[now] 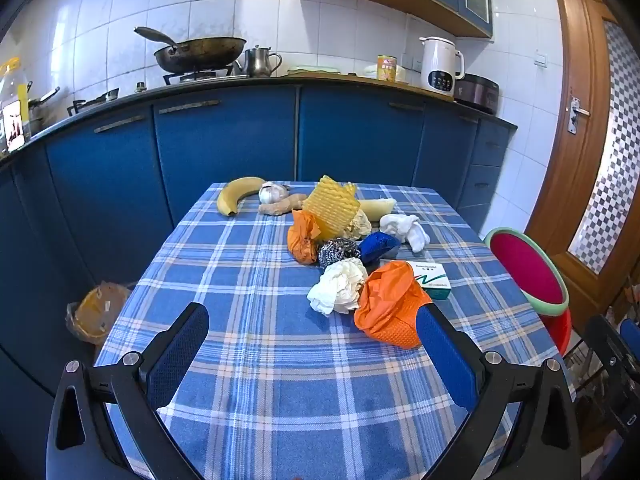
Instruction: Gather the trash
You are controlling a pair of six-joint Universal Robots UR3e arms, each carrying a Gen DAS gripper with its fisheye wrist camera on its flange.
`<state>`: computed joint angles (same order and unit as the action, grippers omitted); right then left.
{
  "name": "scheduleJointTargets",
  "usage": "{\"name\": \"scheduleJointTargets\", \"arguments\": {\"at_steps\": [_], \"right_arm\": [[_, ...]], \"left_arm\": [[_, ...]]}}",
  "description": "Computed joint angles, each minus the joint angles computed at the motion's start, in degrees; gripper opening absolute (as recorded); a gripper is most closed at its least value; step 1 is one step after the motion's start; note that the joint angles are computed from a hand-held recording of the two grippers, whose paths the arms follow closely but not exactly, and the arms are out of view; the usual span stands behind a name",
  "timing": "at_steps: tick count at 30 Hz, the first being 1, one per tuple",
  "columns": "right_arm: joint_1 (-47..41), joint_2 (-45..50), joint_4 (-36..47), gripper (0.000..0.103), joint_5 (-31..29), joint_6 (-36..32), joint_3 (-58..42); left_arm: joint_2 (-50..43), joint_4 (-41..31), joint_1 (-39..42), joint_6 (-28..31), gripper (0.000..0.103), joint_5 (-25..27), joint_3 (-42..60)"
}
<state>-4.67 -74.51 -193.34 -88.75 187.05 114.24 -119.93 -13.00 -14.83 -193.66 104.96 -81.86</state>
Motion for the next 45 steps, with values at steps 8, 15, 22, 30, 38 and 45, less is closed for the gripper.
{"name": "scheduleJointTargets", "arguments": {"at_steps": [8, 15, 22, 30, 38, 45], "right_arm": [[0.13, -0.24, 0.81, 0.102, -0.32, 0.24, -0.12], [0.08, -0.30, 0.80, 0.102, -0.27, 0.17, -0.06], [0.04, -0.38, 0.98, 0.102, -0.11, 0.22, -0.04], [0.16, -0.34, 0.88, 0.102, -0.30, 0.24, -0.02], [0.24, -0.50, 1.22, 0.102, -0.49, 0.52, -0.02], [0.12, -0.62, 1.28, 0.102, -0.34, 0.33, 0.09]], "left_arm": [[-0.23, -0.05, -0.15, 0.08, 0.103, 0.08, 0.26], [-0.20, -0.20, -0.41, 0.12, 0.103, 0.28, 0.35], [-0.23, -0.22, -0.48, -0.03, 0.103, 0.21, 0.43], [-0.08, -0.60, -0.63, 0.07, 0.103, 0.16, 0.67], [-0.24, -0.51, -0.67, 0.05, 0.103, 0.10, 0.78], [-0.27, -0.70, -0.74, 0.03, 0.103, 0.13, 0.88]]}}
